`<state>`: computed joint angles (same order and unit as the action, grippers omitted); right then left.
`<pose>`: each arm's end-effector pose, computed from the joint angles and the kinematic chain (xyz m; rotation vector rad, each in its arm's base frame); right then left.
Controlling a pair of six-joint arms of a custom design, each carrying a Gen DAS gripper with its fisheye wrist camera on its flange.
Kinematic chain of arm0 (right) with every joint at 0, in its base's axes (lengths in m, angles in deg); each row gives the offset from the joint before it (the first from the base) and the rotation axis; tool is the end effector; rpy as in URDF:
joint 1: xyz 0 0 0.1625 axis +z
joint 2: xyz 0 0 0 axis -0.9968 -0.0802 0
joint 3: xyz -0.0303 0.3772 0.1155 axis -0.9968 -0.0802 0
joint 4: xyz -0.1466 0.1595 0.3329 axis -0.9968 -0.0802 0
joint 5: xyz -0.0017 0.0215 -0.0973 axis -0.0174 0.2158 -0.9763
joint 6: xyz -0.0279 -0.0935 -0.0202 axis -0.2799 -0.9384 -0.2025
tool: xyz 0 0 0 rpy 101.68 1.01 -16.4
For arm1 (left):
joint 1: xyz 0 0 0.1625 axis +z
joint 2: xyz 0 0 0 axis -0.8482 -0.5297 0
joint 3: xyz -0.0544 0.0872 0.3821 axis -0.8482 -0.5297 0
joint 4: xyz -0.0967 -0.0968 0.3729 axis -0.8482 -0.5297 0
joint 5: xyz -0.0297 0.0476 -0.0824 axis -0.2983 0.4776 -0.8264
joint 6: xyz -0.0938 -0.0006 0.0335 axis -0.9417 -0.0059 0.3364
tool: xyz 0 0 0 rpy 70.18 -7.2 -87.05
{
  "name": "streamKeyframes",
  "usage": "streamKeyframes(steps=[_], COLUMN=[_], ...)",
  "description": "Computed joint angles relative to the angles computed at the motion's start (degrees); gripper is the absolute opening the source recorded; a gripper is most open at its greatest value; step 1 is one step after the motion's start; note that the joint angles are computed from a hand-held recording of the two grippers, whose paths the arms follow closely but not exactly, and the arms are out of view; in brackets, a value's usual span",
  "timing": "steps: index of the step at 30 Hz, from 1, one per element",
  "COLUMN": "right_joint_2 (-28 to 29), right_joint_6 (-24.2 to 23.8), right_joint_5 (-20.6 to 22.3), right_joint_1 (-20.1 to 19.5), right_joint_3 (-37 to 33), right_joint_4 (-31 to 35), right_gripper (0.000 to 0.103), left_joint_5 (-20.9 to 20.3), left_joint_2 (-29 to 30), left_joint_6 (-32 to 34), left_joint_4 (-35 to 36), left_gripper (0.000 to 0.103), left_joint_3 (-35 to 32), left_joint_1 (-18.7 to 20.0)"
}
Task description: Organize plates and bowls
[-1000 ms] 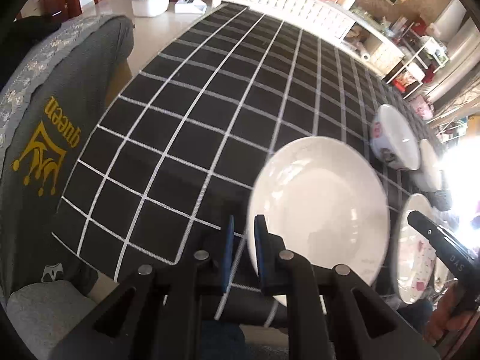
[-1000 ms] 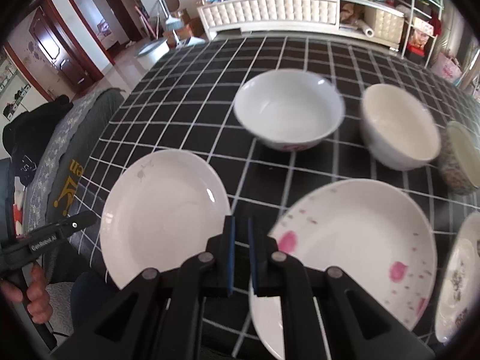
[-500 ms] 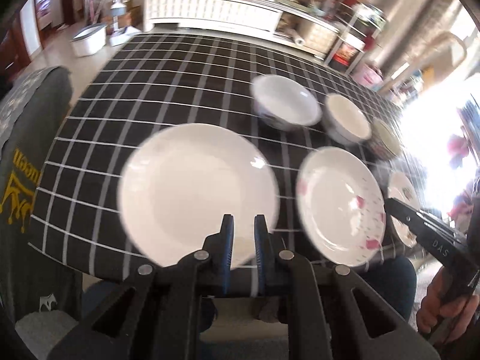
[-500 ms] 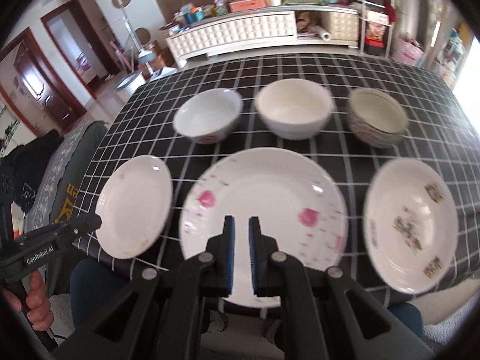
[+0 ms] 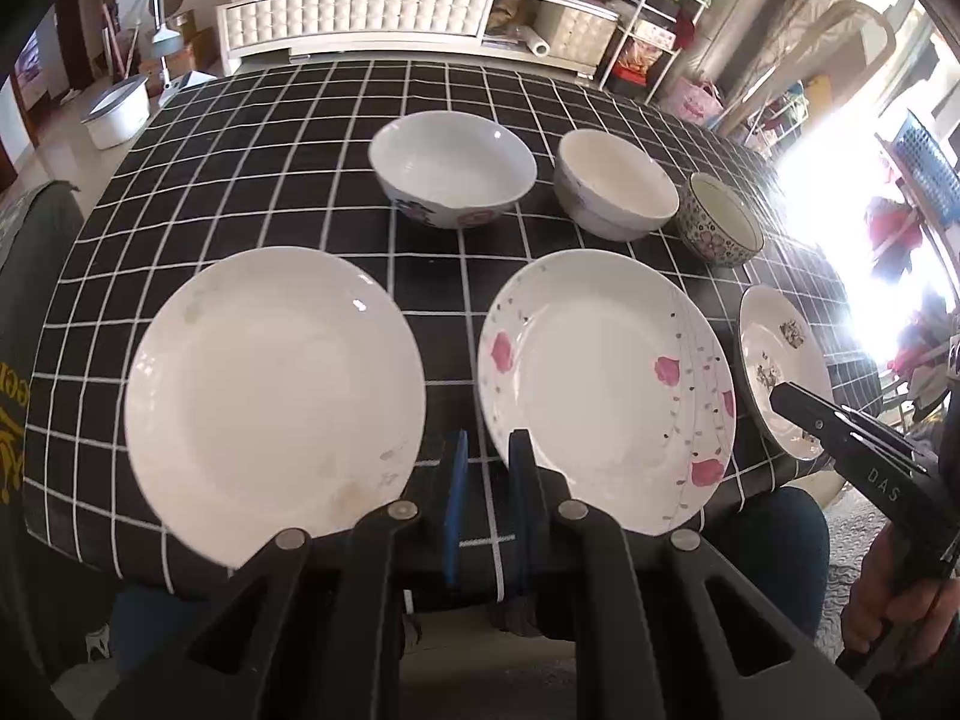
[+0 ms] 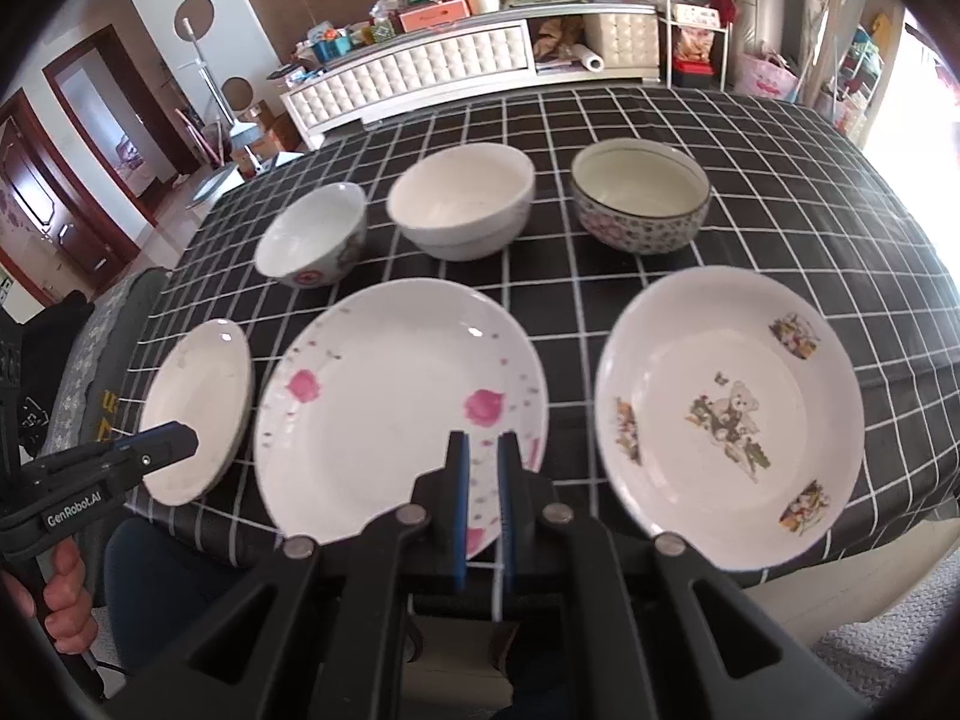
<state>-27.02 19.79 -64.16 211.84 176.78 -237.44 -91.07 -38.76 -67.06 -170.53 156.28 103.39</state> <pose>0.2990 -0.2959 0.0101 0.1977 -2.4769 0.6838 -0.0617 -0.3348 0.2942 0.3314 2.5626 -0.4591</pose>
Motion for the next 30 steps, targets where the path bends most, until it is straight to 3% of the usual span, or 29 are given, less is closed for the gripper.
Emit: streamKeyframes(steps=[9,11,13,16,26,30], right_joint_2=[0.98,0.97,1.19,1.73,2.59,2.42], right_joint_6=[-1.92,-1.89,-2.09,-2.93,-4.76,-4.66], right_joint_5=[1.5,2.26,2.5,2.07,1.7,0.73], right_joint_1=[-4.65,-5.64,-6.35,-6.71,-7.82,-7.78], right_joint_3=[0.59,0.73,0.58,0.13,-0.72,-0.55], right_joint_4=[-1.94,-2.11,-2.16,-2.62,-2.59,-2.23], right_gripper=[0.013,0.019,0.034,0.041,0.04,0.027], left_joint_5=[-1.27,-1.09,-1.09,-1.28,-2.2,-2.11], left_joint_2=[7.8,9.28,10.52,11.78,15.05,15.33], left_joint_6=[5.01,5.82,6.5,7.63,10.83,11.23], left_joint_4=[-7.45,-8.5,-9.4,-10.67,-14.89,-15.26], left_gripper=[0.012,0.012,0.012,0.012,0.012,0.01], left_joint_3=[-0.63,-0.84,-1.17,-1.35,-1.51,-1.21], left_joint_1=[5.14,6.02,7.06,8.25,10.44,10.2])
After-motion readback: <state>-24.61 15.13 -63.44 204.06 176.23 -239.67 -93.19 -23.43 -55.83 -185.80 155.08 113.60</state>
